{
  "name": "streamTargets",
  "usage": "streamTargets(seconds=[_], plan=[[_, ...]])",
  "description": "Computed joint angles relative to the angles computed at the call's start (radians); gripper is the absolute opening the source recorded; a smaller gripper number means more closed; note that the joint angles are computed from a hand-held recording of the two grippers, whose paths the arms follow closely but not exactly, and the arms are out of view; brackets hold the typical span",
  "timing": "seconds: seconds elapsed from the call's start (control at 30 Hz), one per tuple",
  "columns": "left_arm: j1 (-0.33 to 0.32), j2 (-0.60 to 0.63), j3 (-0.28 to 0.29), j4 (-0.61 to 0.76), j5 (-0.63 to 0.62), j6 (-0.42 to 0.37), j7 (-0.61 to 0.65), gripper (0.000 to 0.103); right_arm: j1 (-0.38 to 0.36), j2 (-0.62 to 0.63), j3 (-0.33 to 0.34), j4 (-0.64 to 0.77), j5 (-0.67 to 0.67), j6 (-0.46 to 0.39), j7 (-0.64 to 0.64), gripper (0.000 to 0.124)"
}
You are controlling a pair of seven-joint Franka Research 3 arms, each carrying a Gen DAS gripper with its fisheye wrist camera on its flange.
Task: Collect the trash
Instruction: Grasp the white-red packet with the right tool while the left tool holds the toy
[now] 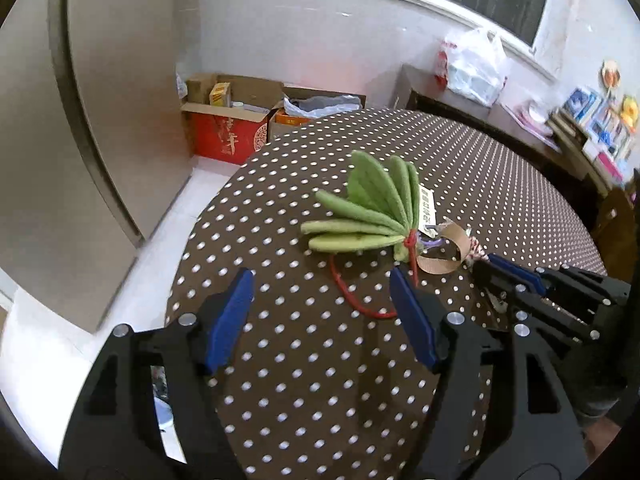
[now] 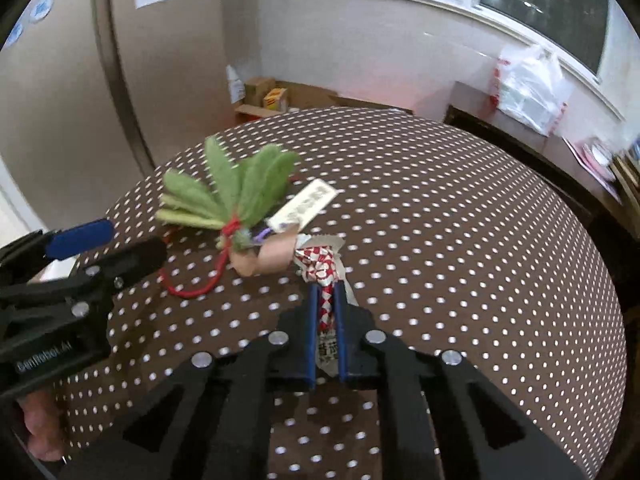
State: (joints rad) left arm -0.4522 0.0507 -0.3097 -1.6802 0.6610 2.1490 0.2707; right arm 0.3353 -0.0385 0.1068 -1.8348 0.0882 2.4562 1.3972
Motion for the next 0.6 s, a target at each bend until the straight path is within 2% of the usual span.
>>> streamTargets(seconds=[0.23, 0.4, 0.5, 0.6], plan=[[-0.01, 0.12, 0.028, 0.152, -0.026, -0.066, 0.039, 0.07, -0.027, 0.036, -0.026, 0.038, 0.13, 0.006, 0.046, 0.007], [-0.027, 0.195, 0.054, 0.254, -0.032, -0.099, 0.076, 0.071, -0.032, 0.071, -0.028, 0.086, 0.131, -0.012, 0.065, 0.007], [-0.034, 0.221, 0.064, 0.289, -0.05, -0.089, 0.102, 0.071, -0.033, 0.088, -0.03, 0.103, 0.121, -0.007, 0.111, 0.007], [-0.023, 0.209, 0.072, 0.263, -0.088, -0.017, 0.08, 0.071, -0.032, 0.109, -0.033, 0.128, 0.106, -0.005, 0.16, 0.007]])
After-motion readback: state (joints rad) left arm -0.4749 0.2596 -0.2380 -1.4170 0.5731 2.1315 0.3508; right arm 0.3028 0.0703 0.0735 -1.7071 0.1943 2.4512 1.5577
